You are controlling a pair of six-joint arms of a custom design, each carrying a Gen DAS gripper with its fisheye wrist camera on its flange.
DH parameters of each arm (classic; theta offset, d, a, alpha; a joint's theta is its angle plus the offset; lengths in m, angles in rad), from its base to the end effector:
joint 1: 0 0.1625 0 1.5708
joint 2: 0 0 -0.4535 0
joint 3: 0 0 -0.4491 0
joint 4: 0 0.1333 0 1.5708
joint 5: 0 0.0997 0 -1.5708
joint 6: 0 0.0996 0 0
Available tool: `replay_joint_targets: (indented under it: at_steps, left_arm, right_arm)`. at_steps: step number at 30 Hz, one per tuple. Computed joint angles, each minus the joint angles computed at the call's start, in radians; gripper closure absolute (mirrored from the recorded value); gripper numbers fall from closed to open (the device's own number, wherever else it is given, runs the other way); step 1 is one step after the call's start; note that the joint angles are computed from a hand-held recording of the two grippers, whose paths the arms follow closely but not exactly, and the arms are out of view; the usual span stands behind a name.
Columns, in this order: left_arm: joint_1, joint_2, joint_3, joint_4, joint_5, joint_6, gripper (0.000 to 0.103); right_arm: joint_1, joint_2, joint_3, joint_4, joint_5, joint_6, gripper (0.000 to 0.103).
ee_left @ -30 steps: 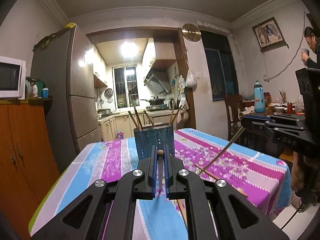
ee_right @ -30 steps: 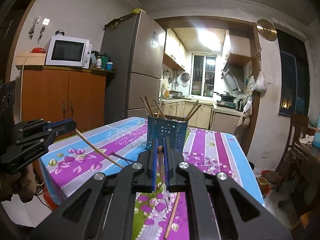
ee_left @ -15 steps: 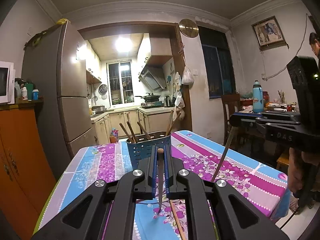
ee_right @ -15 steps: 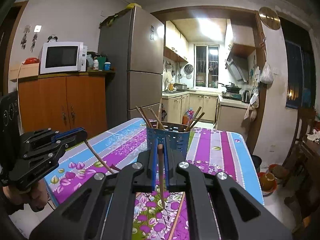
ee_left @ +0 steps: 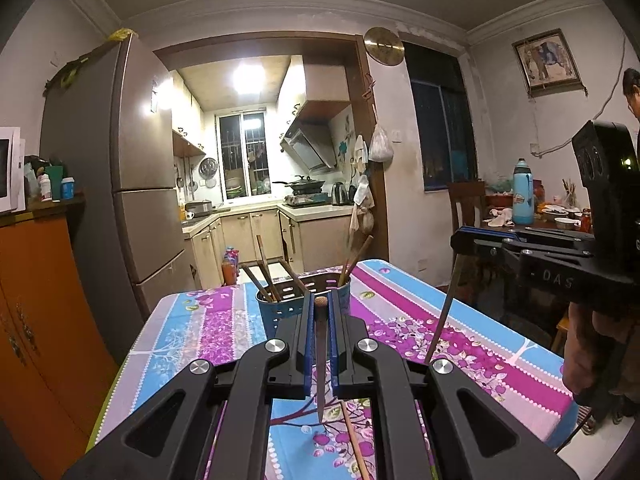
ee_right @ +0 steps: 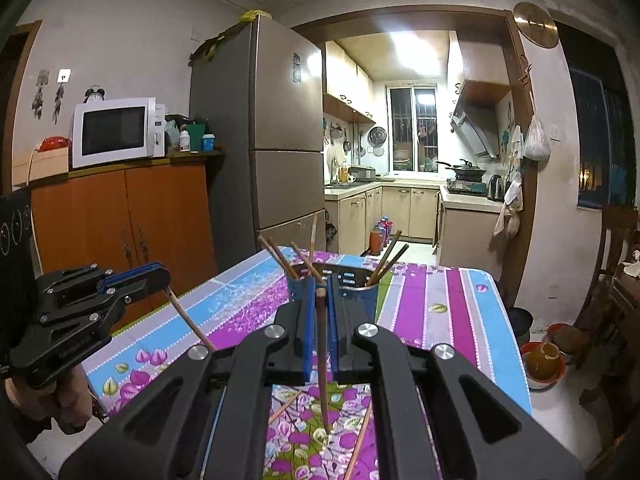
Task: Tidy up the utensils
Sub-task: 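Lift both chopsticks upright and carry them above the blue mesh holder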
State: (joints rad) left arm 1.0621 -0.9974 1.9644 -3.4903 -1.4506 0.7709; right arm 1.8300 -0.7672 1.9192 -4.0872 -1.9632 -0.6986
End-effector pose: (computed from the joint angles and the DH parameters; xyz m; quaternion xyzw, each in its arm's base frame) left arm -0.1845 -0.6292 0.1977 0.5075 0.7281 -0.4467 0.1127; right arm 0.2508 -0.5745 0.1457 0.2417 -0.7323 0.5706 0.2824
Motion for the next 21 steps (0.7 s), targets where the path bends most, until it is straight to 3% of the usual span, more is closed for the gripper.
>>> replay_joint_targets:
  at_steps: [9, 21]
  left_arm:
    - [-0.037, 0.003, -0.075, 0.069, 0.057, -0.032, 0.095]
    - [-0.082, 0.044, -0.267, 0.182, 0.066, -0.098, 0.095]
  right_arm:
    - [0.012, -0.037, -0.070, 0.107, -0.003, 0.026, 0.098]
    - [0.049, -0.072, -0.225, 0.273, -0.011, 0.013, 0.098]
